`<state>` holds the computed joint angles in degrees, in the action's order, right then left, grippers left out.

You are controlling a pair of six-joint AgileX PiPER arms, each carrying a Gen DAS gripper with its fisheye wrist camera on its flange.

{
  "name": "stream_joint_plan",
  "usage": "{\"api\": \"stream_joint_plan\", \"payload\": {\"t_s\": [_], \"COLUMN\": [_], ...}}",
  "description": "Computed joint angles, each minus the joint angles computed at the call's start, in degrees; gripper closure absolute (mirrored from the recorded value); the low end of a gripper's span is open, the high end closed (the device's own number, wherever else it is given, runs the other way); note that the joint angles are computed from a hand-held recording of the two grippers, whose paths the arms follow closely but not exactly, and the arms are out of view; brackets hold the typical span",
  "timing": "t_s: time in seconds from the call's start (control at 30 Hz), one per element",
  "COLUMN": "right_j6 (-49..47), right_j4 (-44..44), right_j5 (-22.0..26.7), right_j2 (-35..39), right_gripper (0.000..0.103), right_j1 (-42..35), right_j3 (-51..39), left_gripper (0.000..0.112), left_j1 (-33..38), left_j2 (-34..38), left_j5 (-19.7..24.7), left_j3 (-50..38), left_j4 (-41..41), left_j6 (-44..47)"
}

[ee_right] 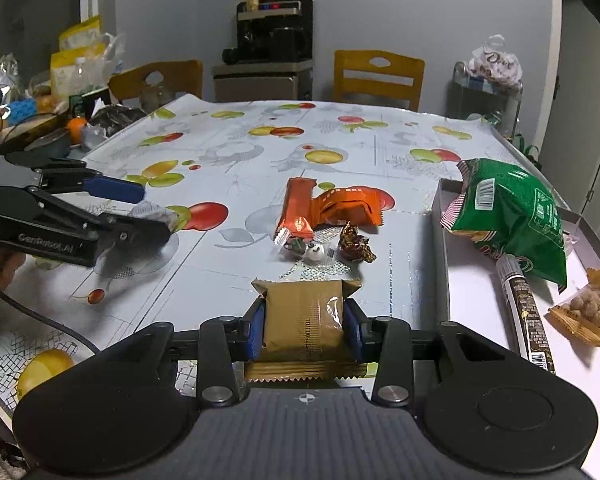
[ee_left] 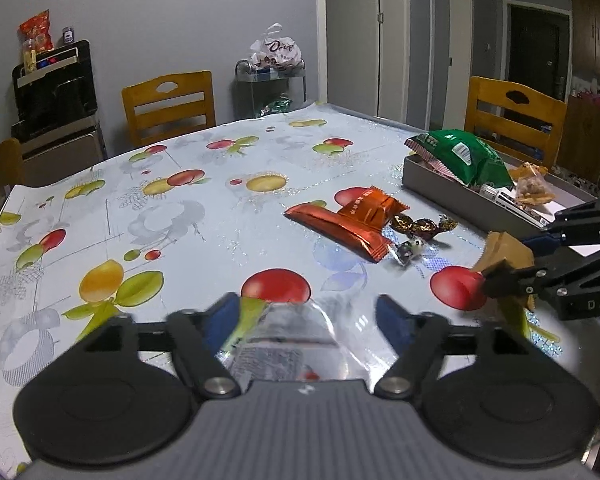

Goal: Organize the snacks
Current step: 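Close the left tool on the white packet and lift it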

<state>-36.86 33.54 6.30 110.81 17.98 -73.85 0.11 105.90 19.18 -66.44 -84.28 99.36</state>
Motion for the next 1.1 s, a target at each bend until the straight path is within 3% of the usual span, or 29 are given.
{"api": "stream_joint_plan", "payload": {"t_s": [0.1, 0.33, 0.43, 0.53, 0.73, 1.1], "right_j6": [-3.2, -3.7, -6.2, -7.1, -8.8, -10.2], "right_j4": [3.1, 3.4, 5.8, 6.9, 8.5, 9.9], "right_j5": [0.2, 1.0, 1.2, 1.4, 1.4, 1.6], "right_j2": [0.1, 0.2, 0.1, 0.2, 0.3, 0.2], "right_gripper": [0.062, 0.062, 0.062, 0.062, 0.062, 0.062], "right_j1": [-0.2, -0.4, -0.4, -0.5, -0.6, -0.6], "right_j3": [-0.1, -0.4, -0.1, -0.1, -0.2, -0.4], "left_gripper": [0.024, 0.022, 0.020, 0.014, 0.021, 0.047], "left_j1": [-0.2, 0.9, 0.0, 0.6, 0.9, 1.2], "left_j2": [0.3, 2.9, 4.1, 5.3, 4.9, 3.0], "left_j5": [-1.1, 2.7, 2.2, 4.4, 5.0, 5.9], "left_j3": [-0.3, -4.1, -5.2, -5.9, -4.7, -3.1], "left_j4": [2.5, 18.6, 25.5, 23.7, 18.8, 12.4], "left_j6": [-2.2, -16.7, -22.3, -21.8, -16.7, -9.5]}}
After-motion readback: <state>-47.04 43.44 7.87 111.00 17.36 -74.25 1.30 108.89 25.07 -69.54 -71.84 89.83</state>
